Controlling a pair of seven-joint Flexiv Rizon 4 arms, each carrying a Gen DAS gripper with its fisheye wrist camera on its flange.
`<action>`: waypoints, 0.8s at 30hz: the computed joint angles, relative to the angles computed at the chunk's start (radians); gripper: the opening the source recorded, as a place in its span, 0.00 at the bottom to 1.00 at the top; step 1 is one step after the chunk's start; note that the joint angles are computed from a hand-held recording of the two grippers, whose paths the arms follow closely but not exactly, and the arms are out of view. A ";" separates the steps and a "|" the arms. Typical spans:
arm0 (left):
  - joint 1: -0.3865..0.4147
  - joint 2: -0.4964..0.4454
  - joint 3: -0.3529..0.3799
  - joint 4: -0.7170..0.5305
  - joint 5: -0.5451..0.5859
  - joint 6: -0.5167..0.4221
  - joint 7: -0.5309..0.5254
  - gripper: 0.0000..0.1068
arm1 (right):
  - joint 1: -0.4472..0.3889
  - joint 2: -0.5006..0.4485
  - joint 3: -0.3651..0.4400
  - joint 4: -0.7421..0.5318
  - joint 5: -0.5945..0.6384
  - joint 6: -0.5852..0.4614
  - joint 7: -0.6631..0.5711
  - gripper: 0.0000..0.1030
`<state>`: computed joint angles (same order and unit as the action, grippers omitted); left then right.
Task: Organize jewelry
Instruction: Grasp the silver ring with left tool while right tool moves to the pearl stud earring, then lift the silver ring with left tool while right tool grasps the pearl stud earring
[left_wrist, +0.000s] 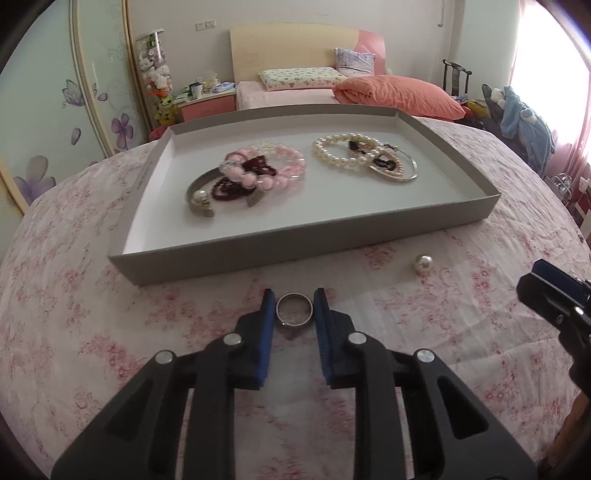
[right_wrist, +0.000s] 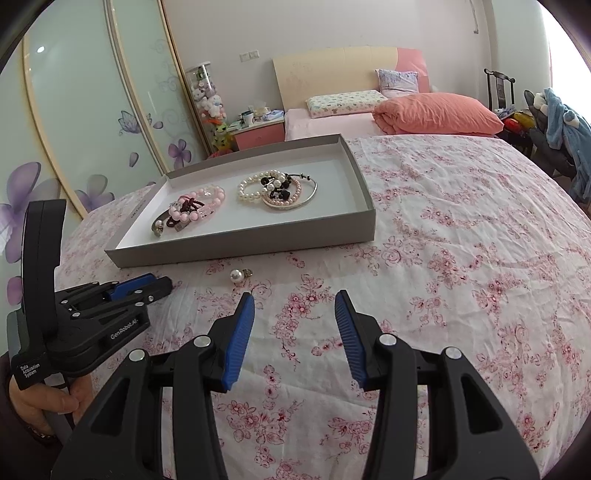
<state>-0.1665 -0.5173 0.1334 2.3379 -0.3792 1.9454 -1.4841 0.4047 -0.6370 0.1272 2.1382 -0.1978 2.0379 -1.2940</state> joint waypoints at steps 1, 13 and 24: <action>0.001 0.004 0.004 0.006 -0.002 0.001 -0.002 0.21 | 0.000 0.000 0.001 -0.001 -0.002 -0.001 -0.001 0.45; 0.025 0.037 0.062 0.083 -0.056 0.033 0.004 0.21 | 0.015 0.001 0.016 -0.028 -0.042 -0.062 -0.016 0.45; 0.092 0.049 0.023 0.102 -0.026 0.048 -0.017 0.21 | 0.080 -0.023 -0.017 -0.101 -0.065 -0.181 -0.037 0.43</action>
